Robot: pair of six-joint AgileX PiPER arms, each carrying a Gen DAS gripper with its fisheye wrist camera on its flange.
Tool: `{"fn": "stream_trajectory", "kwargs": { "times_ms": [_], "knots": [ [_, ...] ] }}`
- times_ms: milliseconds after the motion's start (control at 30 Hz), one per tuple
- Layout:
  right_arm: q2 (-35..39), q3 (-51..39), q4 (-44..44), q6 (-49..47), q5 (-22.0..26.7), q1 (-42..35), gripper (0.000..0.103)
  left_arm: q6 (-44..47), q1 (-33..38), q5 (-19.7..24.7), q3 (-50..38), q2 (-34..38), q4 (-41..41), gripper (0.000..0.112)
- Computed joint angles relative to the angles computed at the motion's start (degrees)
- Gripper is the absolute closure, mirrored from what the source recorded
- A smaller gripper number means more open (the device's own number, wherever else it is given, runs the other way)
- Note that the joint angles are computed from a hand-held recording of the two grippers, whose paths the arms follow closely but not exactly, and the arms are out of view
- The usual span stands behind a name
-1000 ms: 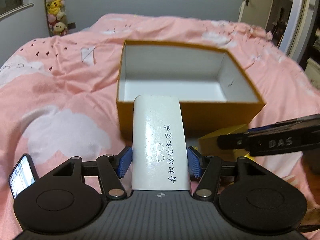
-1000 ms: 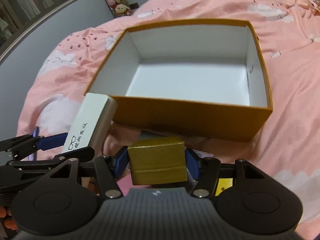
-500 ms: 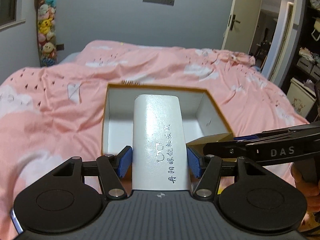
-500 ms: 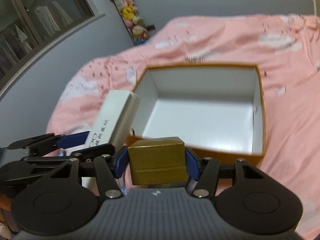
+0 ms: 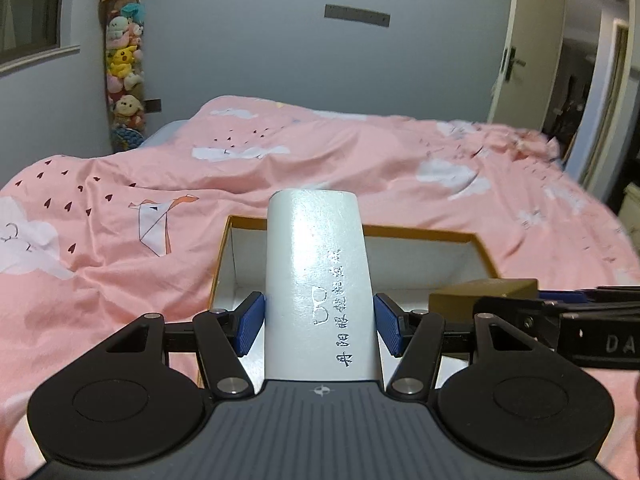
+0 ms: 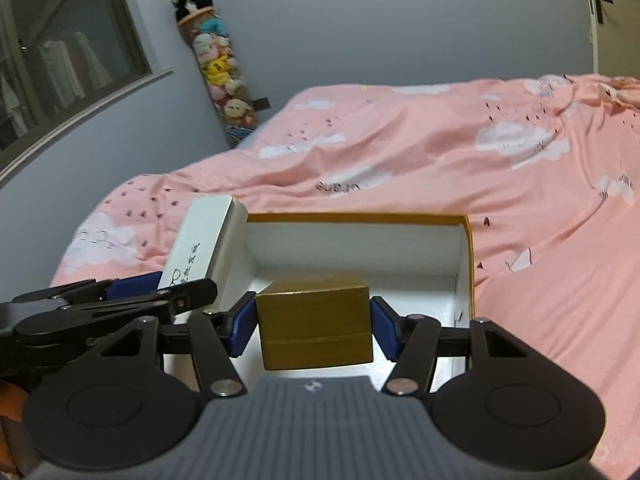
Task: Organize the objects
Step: 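Carry the white box with the left gripper while the right carries the gold cube into the box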
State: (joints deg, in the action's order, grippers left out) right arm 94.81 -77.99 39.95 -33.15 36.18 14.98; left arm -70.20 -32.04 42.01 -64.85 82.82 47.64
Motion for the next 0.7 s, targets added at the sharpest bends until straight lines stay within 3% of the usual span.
{"fn": "stream_trajectory", "kwargs": {
  "times_ms": [100,233,367,700],
  "knots": [
    [2.9,-1.0,-2.6,2.5,-0.5,0.6,0.041,1.0,0.6,-0.1,-1.7,4.7,0.7,0.044],
    [6.6,-4.1,-6.5,5.9,0.4,1.3,0.041,8.5,3.2,-0.5,-3.6,9.1,-6.3,0.044],
    [9.7,-7.0,-9.0,8.3,1.6,1.5,0.041,15.5,4.8,2.2,-5.7,12.7,-12.2,0.044],
    [15.2,-14.1,-9.7,10.0,6.6,1.7,0.041,24.0,5.2,8.3,-10.7,18.2,-16.8,0.043]
  ]
}}
